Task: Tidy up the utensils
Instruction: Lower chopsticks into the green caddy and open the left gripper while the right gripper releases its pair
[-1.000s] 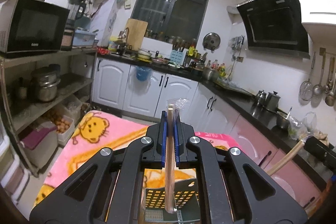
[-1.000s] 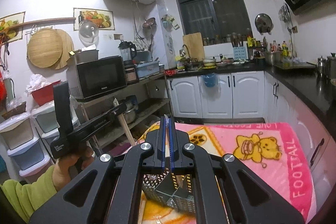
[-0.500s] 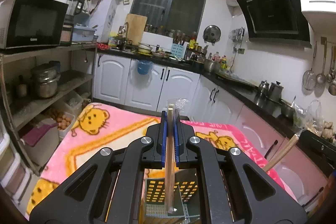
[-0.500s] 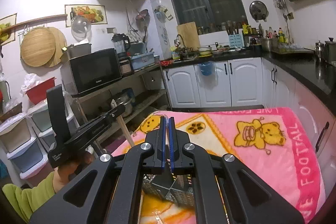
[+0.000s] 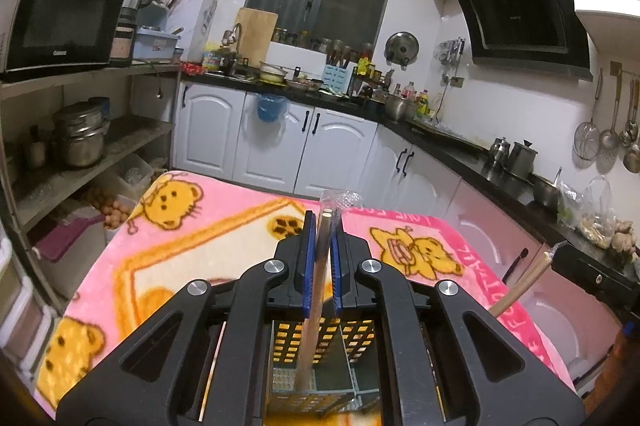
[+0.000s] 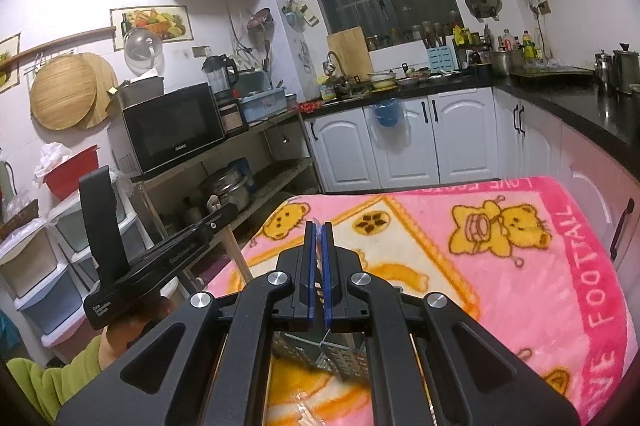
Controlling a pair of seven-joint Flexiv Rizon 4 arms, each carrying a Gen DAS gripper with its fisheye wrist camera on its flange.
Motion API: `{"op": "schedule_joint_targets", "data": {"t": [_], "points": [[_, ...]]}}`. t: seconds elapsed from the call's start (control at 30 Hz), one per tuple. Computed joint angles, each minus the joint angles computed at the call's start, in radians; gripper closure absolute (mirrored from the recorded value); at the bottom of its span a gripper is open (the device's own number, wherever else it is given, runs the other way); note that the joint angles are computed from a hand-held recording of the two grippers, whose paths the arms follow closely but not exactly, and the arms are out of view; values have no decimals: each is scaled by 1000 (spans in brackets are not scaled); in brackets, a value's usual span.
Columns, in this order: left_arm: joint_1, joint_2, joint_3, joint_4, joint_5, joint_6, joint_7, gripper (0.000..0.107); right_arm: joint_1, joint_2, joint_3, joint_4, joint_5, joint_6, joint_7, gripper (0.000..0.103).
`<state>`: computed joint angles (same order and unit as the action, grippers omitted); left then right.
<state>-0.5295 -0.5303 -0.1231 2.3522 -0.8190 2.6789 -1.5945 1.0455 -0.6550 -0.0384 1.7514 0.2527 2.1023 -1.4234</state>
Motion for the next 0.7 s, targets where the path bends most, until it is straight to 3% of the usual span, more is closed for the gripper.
{"op": "schedule_joint_targets", "data": {"t": [0.13,0.27,0.37,0.7], "points": [[2,-6,-1,4,-1,-6,-13,103,1,-2,-8,1,11,-19,14,99],[2,-2,-1,21,0,-10,-29,91,12,1,-27,12,24,-33,24,98],[1,2,0,38,4,-10,-49,78,20,2,-40,25,33,-30,30,93],[1,23,6,92,19,-10,-111,56,49,13,-71,70,79,-27,35,72]]}}
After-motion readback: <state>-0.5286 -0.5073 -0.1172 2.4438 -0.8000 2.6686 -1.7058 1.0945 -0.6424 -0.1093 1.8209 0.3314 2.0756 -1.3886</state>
